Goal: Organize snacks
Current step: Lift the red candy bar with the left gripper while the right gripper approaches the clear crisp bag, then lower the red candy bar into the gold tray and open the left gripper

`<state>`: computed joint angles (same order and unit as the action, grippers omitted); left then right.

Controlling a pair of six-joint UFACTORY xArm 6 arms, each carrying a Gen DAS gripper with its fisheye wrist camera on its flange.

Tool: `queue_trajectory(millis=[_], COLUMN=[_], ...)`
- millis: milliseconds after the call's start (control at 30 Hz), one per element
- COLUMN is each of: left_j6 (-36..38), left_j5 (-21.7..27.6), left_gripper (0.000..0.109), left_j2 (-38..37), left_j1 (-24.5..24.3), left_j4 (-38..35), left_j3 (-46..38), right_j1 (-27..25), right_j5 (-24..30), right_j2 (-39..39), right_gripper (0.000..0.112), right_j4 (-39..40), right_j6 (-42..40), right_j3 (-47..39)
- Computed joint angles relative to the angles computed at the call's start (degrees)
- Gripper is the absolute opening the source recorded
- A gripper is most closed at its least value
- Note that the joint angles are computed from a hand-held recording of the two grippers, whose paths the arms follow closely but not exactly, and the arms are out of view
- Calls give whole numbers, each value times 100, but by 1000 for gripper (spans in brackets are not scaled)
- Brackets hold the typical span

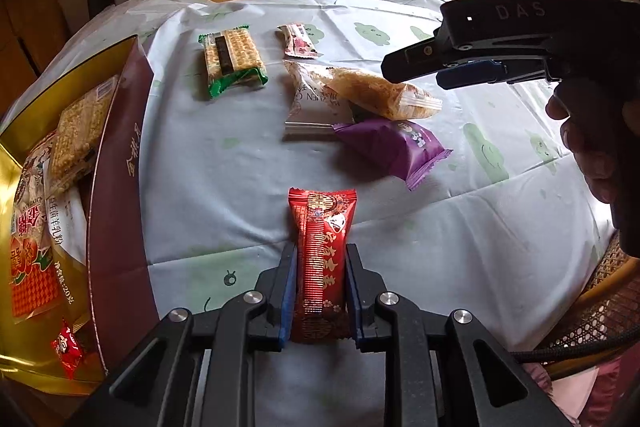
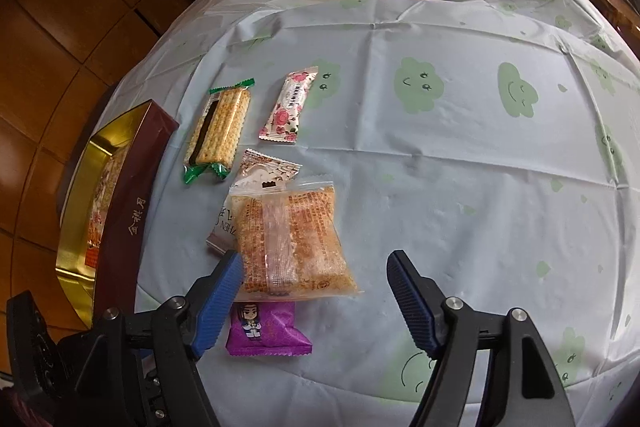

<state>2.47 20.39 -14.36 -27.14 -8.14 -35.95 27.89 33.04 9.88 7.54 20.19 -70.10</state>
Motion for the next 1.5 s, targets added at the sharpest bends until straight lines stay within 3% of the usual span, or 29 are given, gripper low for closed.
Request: queue_trajectory(millis=[167,467,500,600,700,767,867,967,1033,1133,1200,1400,1500], left_j6=[362,494,522,599,485,343,315,242,280,418,415,363,276], left_j5=[-71,-169,-165,-201,-273,-295,-310,-315,-311,-327,-347,-377,-382], left_gripper=[23,24,24,24,24,24,24,24,24,24,24,24,24], left_j2=[-15,-13,-19,-8,-31,-33,-56,-62,-63,-78,-79,-85,-93], left_j1=[7,-1,0,1,-16,-25,-35,-35,-33,-30,-28,-32,-33], left_j4=[-462,-733,-770,-875,-755,-610,-568,-486,-534,-744,-725,-748,-615], left_j3=[53,105,109,119,166,175,198,202,201,221,230,246,254], right_j1=[48,46,56,122,61,-17,-182,-332,-402,-360,-264,-427,-492], right_j5=[175,844,841,1077,964,1206,1516,1372,1171,1090,1112,1203,1365], right_j2=[235,800,837,885,605,489,435,406,465,614,667,625,627], right_gripper=[76,75,59,60,60,60,63,73,89,103,103,100,87], right_j4=[-411,-175,-249,-919,-1699,-2193,-2125,-1762,-1461,-1505,-1824,-1587,-1878], right_j6=[60,-373,-386,-32,602,1084,1117,1107,954,768,792,919,1069], right_j3=[-301,-1028,-1073,-1247,-961,-835,-566,-508,-495,-596,-635,-697,-736])
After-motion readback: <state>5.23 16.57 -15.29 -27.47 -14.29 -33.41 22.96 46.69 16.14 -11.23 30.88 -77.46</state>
